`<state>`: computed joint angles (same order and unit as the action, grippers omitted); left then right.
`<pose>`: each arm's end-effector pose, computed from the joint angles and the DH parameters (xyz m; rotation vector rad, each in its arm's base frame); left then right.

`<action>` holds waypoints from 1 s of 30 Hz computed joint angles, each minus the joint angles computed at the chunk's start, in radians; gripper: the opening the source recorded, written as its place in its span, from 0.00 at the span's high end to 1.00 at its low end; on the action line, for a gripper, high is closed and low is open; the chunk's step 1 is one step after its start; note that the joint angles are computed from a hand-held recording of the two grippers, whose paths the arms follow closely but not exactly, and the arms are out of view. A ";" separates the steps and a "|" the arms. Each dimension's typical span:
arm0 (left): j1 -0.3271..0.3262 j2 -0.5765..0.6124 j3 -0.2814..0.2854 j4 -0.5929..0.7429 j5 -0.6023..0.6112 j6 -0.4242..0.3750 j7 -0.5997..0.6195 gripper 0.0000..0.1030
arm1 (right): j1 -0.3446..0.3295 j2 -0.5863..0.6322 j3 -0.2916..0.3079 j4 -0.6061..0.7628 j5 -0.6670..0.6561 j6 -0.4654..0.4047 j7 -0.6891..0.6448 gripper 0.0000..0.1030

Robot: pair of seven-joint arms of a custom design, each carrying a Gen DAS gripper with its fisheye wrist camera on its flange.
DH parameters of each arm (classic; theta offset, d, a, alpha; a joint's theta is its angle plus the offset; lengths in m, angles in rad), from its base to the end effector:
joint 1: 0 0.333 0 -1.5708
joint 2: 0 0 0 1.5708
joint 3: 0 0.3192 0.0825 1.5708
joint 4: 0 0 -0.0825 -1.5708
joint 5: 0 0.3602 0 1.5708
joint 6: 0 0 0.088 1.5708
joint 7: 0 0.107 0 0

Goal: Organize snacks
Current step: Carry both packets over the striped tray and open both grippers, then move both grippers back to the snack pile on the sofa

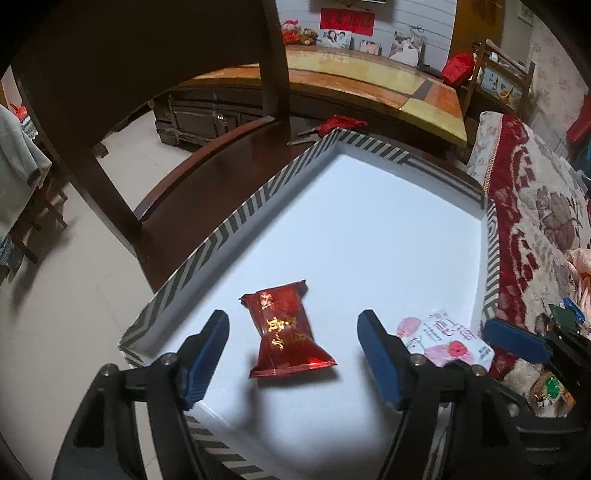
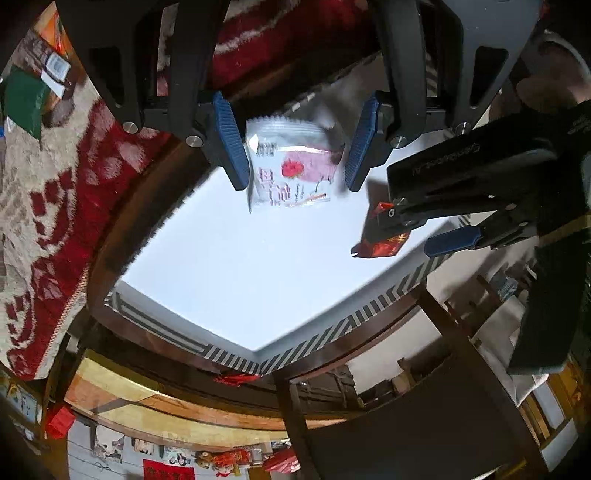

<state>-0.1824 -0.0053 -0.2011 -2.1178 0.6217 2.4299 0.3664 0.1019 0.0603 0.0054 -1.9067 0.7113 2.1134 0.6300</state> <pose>0.5101 -0.2039 0.4639 -2.2042 1.4497 -0.4183 0.5662 0.0913 0.5011 -2.2728 1.0377 0.1266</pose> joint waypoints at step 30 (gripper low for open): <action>-0.210 0.166 -0.054 0.230 -0.009 0.039 0.143 0.13 | -0.245 -0.172 -0.208 -0.219 -0.015 -0.022 -0.036 0.48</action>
